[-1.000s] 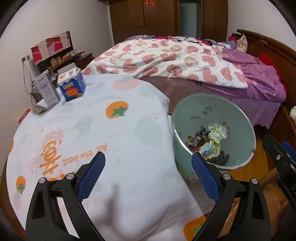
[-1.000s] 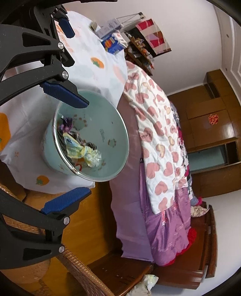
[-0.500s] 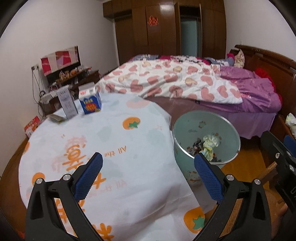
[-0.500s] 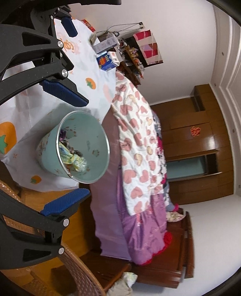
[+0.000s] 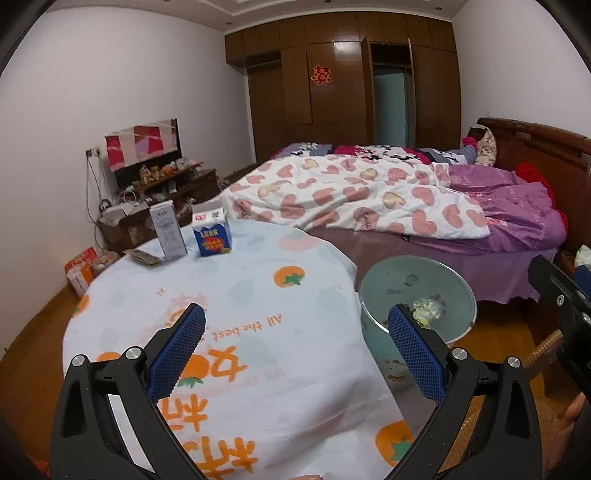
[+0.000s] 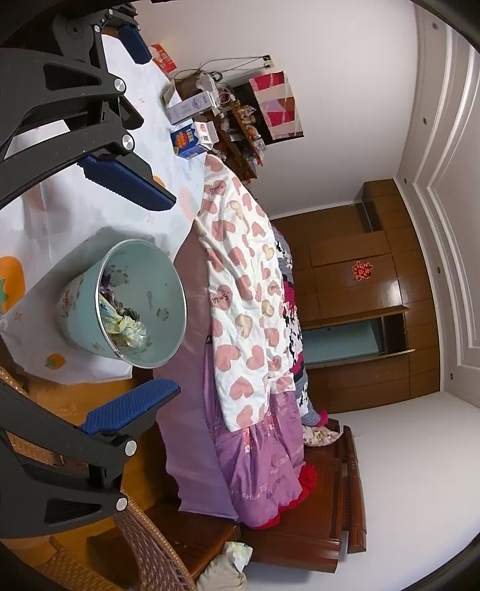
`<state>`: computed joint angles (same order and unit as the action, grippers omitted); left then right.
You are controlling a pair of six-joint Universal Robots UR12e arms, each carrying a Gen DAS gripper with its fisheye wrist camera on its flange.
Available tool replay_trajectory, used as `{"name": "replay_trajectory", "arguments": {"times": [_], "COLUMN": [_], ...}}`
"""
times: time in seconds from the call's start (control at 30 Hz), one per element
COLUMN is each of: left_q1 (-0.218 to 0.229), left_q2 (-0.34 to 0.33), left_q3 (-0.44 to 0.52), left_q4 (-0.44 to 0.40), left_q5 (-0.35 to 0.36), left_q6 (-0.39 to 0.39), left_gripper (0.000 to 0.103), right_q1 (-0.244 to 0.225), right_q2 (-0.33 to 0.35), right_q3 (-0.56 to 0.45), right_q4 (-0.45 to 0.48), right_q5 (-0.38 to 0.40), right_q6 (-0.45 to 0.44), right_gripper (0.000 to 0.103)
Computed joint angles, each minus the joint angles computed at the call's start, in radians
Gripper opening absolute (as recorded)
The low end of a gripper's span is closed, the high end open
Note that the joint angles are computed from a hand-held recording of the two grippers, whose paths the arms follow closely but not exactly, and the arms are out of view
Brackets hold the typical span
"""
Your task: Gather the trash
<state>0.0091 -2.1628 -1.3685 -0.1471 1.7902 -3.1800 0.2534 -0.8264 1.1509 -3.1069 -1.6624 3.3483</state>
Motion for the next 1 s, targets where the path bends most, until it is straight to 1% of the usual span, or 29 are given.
{"name": "replay_trajectory", "arguments": {"times": [0.17,0.37,0.67,1.0], "left_q1": [0.001,0.001,0.002,-0.003], "left_q2": [0.006,0.009,0.008,0.007], "left_q3": [-0.007,-0.005,-0.004,-0.005], "left_q4": [0.011,-0.006,-0.002,0.006], "left_q5": [-0.008,-0.006,-0.008,0.009], "left_q6": [-0.004,-0.013,-0.003,-0.006], "left_gripper": [0.097,0.097,0.097,0.097], "right_q1": [0.001,0.004,0.004,0.004], "right_q2": [-0.002,-0.007,-0.008,-0.009], "right_q3": [0.002,0.007,0.005,0.003], "right_q4": [0.004,0.019,0.021,0.028], "right_q5": [-0.003,0.001,0.001,0.001], "right_q6": [-0.004,-0.011,-0.012,-0.011], "right_gripper": [0.091,0.091,0.091,0.091]}}
